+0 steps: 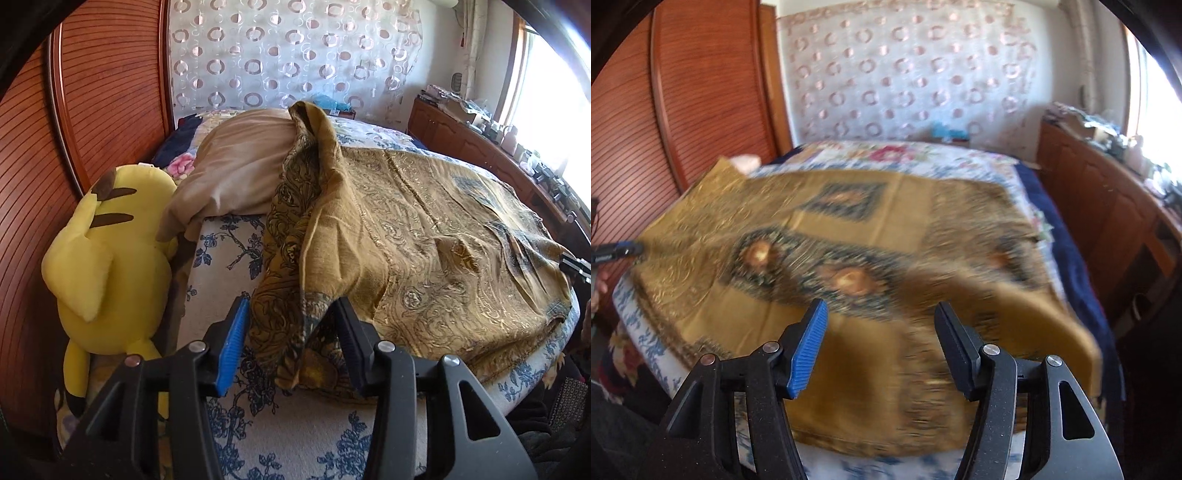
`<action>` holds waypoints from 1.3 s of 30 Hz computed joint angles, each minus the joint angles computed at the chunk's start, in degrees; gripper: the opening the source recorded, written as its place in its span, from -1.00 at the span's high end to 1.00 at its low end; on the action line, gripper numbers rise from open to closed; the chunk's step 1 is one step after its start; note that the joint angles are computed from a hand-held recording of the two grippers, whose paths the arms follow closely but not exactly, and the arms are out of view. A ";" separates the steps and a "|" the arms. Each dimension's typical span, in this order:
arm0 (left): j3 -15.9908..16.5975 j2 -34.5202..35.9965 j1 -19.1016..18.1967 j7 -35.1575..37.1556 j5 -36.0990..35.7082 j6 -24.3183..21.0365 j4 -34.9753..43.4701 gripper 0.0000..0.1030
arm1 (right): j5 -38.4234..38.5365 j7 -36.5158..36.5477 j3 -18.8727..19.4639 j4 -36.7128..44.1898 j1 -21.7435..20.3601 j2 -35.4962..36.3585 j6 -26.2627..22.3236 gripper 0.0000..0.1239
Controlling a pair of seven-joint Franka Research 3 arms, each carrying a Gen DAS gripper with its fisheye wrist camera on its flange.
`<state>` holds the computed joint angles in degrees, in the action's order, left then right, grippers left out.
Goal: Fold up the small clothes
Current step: 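Open the right gripper and grasp the shirt edge with the left gripper, then lift and fold the held shirt edge over with the left gripper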
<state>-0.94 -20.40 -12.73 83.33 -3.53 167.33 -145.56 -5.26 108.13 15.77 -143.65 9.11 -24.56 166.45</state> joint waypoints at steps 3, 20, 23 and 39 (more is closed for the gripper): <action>0.05 1.18 0.09 -0.12 -0.37 -0.09 0.69 0.11 | -0.34 -0.07 0.66 0.61 0.61 1.83 -0.15 0.01; -1.86 3.19 2.02 -0.96 1.34 0.67 1.02 0.08 | -9.30 9.50 6.66 -4.48 -5.70 0.71 6.46 -0.05; -1.29 3.21 1.23 -0.15 1.35 0.94 1.02 0.22 | -9.86 10.50 8.80 -4.61 -7.86 0.26 6.88 -0.05; 9.57 3.81 -22.09 22.62 -22.20 8.59 8.31 0.93 | -4.84 6.28 4.49 -5.08 -2.91 -0.56 5.43 -0.06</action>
